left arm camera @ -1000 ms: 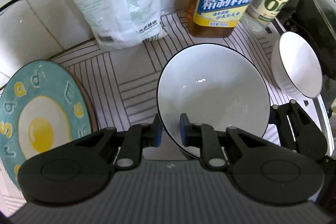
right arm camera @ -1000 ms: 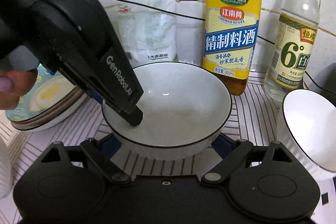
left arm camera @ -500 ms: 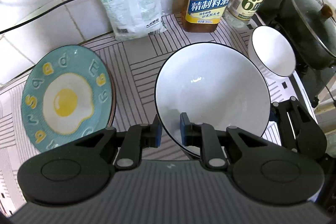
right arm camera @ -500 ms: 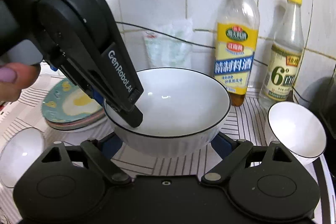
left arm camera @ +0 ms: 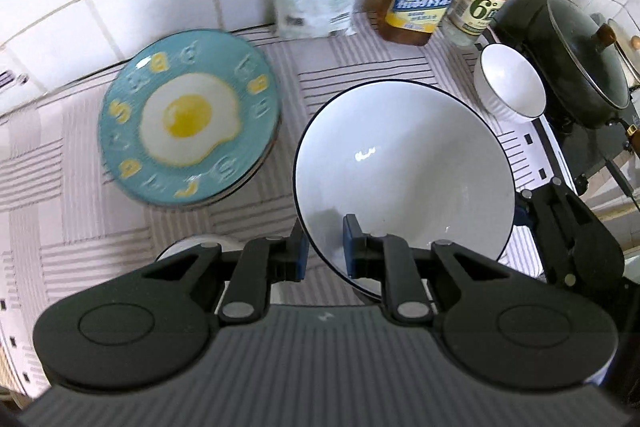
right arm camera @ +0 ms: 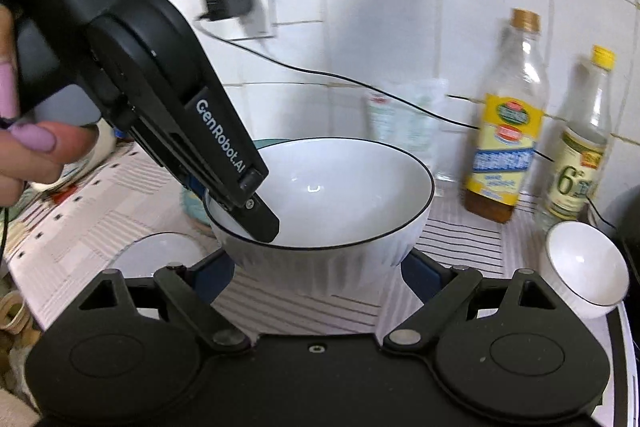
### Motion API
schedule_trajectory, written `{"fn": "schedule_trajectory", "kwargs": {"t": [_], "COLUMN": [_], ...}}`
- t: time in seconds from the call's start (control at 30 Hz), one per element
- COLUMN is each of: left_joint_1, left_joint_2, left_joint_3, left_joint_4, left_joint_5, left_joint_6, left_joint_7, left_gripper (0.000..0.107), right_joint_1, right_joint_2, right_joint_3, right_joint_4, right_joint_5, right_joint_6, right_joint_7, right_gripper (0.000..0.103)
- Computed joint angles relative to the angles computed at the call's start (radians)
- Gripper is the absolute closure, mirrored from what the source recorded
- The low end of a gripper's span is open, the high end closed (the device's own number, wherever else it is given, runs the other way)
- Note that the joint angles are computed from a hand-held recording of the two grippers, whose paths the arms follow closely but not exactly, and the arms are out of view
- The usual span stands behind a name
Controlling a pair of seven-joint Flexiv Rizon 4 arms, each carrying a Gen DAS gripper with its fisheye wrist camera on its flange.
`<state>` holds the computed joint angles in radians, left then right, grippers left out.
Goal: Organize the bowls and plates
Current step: 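Carry the second white bowl with the left tool and lower it into the first bowl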
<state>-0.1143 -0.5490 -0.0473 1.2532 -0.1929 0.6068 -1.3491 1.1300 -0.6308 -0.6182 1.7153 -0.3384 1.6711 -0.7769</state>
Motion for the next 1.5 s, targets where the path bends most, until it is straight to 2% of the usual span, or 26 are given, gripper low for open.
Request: {"fn": "schedule_trajectory", "kwargs": {"t": [0.07, 0.23, 0.47, 0.57, 0.87, 1.03, 1.1, 1.37, 1.43, 1.5], "left_joint_1": [0.01, 0.041, 0.067, 0.063, 0.08, 0.079, 0.074, 0.044, 0.033, 0.035], "left_joint_2": [0.031, 0.091, 0.117, 0.119, 0.073, 0.038, 0.035, 0.024, 0.018, 0.018], "left_joint_3": [0.009, 0.031, 0.055, 0.065, 0.067, 0.072, 0.075, 0.09, 0.098, 0.098], "left_joint_4": [0.04, 0.127, 0.18, 0.184, 0.155, 0.105, 0.098, 0.078, 0.069, 0.078], "left_joint_5": [0.0, -0.002, 0.032, 0.069, 0.083, 0.103, 0.119, 0.198, 0.224, 0.225], "left_joint_6": [0.011, 0.013, -0.007, -0.025, -0.061, -0.125, -0.123, -0.095, -0.108, -0.1], "left_joint_7": [0.002, -0.006, -0.036, -0.051, -0.088, -0.11, -0.109, -0.104, -0.117, -0.124], "left_gripper": [0.091, 0.091, 0.091, 0.09, 0.088, 0.087, 0.087, 0.087, 0.087, 0.087], "right_joint_1": [-0.006, -0.088, -0.262, -0.327, -0.366, -0.405, -0.417, -0.399, -0.382, -0.391], "right_joint_2": [0.006, 0.009, -0.02, -0.042, -0.103, -0.121, -0.126, -0.129, -0.126, -0.133], "right_joint_3": [0.026, 0.168, 0.449, 0.559, 0.648, 0.74, 0.771, 0.759, 0.733, 0.754], "right_joint_4": [-0.007, -0.053, -0.143, -0.192, -0.281, -0.351, -0.377, -0.406, -0.404, -0.426], "right_joint_5": [-0.01, -0.036, -0.088, -0.111, -0.135, -0.101, -0.077, -0.046, -0.064, -0.054], "right_joint_6": [0.003, 0.002, -0.053, -0.125, -0.233, -0.371, -0.423, -0.485, -0.489, -0.527], "right_joint_7": [-0.015, -0.06, -0.126, -0.164, -0.176, -0.238, -0.271, -0.292, -0.283, -0.303], "right_gripper": [0.01, 0.01, 0.01, 0.012, 0.012, 0.012, 0.012, 0.012, 0.012, 0.012]}}
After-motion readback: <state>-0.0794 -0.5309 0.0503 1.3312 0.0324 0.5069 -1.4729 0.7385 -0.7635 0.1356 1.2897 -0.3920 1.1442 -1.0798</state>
